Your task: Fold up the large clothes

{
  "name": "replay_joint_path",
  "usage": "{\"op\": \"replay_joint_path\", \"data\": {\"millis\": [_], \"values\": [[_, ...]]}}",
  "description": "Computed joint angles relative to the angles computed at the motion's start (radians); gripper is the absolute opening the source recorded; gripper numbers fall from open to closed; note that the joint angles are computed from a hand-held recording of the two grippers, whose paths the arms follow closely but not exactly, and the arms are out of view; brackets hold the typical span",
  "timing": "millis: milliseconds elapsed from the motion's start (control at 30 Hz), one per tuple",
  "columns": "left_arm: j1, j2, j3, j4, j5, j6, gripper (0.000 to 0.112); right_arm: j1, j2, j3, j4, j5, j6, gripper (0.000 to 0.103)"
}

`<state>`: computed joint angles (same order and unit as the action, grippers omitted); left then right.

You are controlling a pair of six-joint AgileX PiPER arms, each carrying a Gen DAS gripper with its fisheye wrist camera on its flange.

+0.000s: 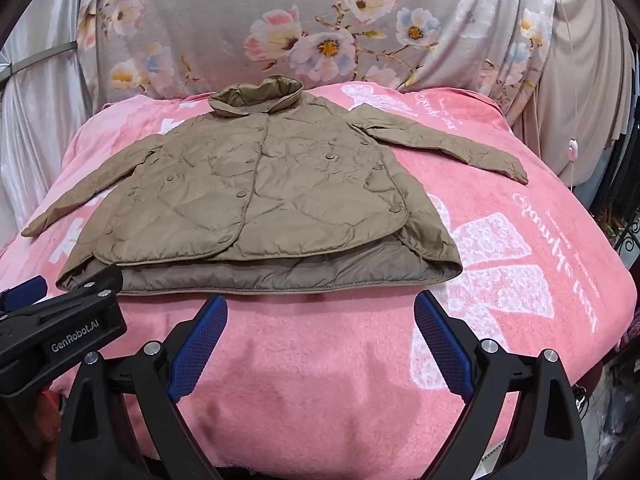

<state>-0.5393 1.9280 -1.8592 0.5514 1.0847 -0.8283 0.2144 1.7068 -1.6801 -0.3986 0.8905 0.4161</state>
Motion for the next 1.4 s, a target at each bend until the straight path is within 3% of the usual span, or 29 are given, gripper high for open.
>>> {"op": "replay_joint_path", "data": {"millis": [1400], "values": [[0.001, -0.004, 0.010, 0.000, -0.006, -0.004, 0.096, -0.005, 0.003, -0.003, 0.004, 0.002, 0.000, 0.092]]}}
